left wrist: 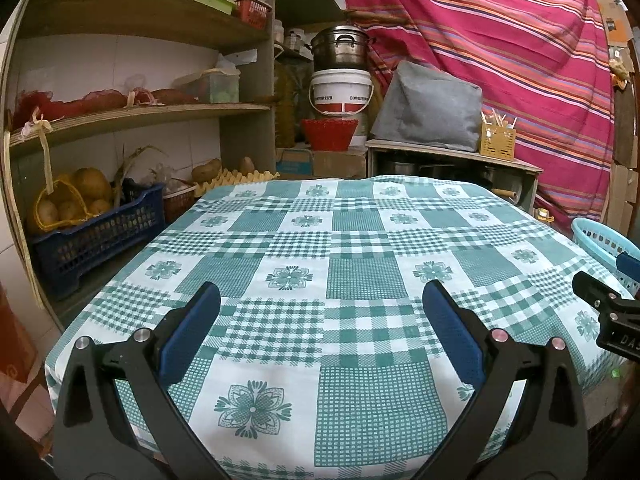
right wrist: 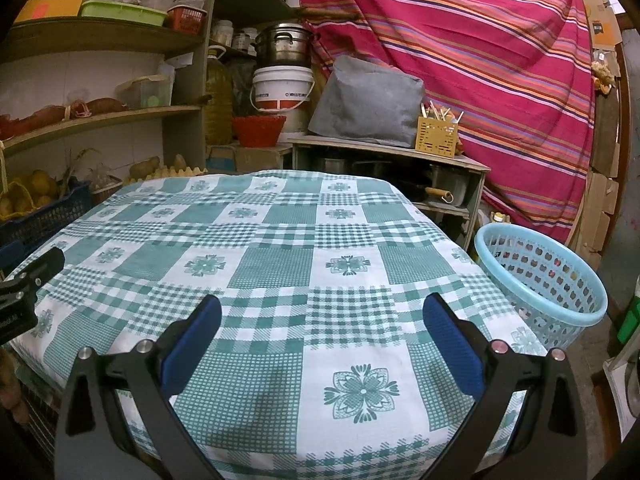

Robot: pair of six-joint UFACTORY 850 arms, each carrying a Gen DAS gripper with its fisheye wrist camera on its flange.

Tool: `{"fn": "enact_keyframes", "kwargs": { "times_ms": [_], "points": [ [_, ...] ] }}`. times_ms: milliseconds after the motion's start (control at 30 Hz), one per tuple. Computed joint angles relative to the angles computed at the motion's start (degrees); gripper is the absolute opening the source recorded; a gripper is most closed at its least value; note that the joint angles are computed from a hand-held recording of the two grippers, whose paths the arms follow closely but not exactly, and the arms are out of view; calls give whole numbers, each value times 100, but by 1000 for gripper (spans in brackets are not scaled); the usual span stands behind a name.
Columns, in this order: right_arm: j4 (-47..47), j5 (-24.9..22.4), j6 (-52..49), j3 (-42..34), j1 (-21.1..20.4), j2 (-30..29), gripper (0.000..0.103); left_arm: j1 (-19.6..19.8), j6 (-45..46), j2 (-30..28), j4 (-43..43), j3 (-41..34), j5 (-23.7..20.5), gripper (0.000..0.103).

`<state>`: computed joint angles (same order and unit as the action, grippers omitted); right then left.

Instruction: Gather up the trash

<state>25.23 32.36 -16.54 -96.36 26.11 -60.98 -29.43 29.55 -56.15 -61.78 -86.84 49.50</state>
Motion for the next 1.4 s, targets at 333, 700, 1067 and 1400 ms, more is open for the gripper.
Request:
{"fn": "enact_keyframes", "kwargs": {
  "times_ms": [333,700,1067,1400],
  "points": [
    [-14,-2,4,6,-8,3,98,6,4,-3,-4,-5,-5,98],
    [42,43,-102,34,-4,11,98,-1,-19,-2,4,17,34,98],
    [26,5,-76,34,-8,17,98,6,-33,-3,-40,13,22,98],
    [29,8,-85,34,-7,18,98,10,-5,13,-37,35,59,98]
  ]
}}
